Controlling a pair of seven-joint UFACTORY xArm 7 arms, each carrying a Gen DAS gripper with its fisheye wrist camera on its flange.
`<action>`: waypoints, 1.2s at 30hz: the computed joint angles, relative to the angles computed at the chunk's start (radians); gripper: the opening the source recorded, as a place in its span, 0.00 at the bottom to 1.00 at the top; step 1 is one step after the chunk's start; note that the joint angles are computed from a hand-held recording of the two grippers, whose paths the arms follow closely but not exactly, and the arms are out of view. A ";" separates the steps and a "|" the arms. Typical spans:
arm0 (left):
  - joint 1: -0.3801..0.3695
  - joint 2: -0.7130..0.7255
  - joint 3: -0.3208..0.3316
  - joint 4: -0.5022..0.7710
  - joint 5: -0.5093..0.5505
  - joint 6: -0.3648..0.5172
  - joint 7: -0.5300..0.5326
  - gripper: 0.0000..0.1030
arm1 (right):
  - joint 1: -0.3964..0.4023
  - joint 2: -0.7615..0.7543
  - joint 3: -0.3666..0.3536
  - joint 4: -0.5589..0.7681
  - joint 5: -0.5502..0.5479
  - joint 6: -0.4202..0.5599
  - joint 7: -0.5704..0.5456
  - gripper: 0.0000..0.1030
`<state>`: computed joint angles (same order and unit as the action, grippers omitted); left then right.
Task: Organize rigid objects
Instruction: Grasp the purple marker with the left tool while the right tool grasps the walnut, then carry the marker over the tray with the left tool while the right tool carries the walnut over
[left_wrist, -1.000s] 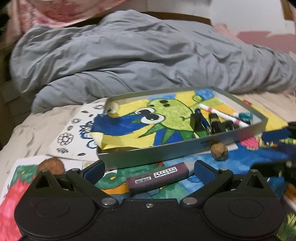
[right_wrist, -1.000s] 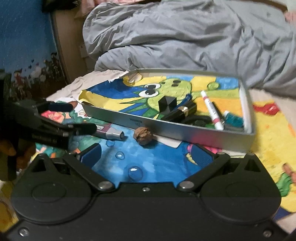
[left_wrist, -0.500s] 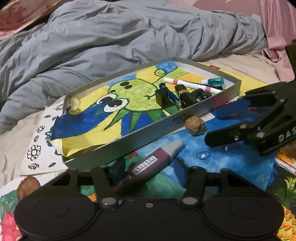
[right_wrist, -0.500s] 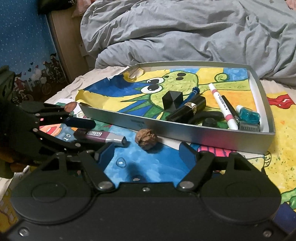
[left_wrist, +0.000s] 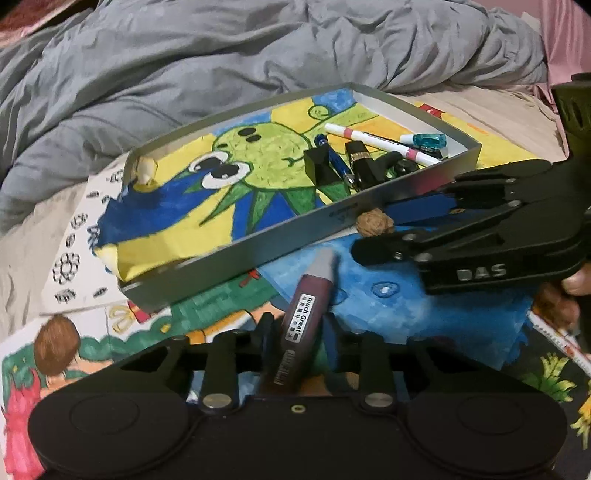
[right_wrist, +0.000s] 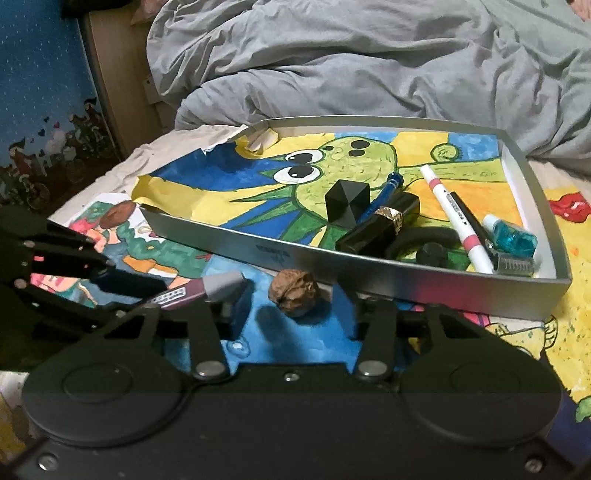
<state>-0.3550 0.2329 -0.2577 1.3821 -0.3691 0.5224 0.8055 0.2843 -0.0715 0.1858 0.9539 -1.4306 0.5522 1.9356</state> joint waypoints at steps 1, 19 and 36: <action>-0.006 -0.005 0.004 -0.004 0.010 0.005 -0.023 0.25 | 0.001 0.001 0.001 0.001 0.009 0.005 -0.013 0.25; -0.080 -0.165 0.025 -0.207 0.143 -0.111 -0.447 0.21 | -0.006 -0.190 0.081 -0.160 0.213 0.014 -0.135 0.21; -0.144 -0.435 0.018 -0.460 0.261 -0.379 -0.778 0.21 | 0.003 -0.677 0.317 -0.385 0.483 0.182 -0.235 0.21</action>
<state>-0.4990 -0.2024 -0.2399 0.9225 -0.1081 0.1431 0.0273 0.2874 -0.7488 0.5030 0.5691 -0.9474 0.7346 1.7005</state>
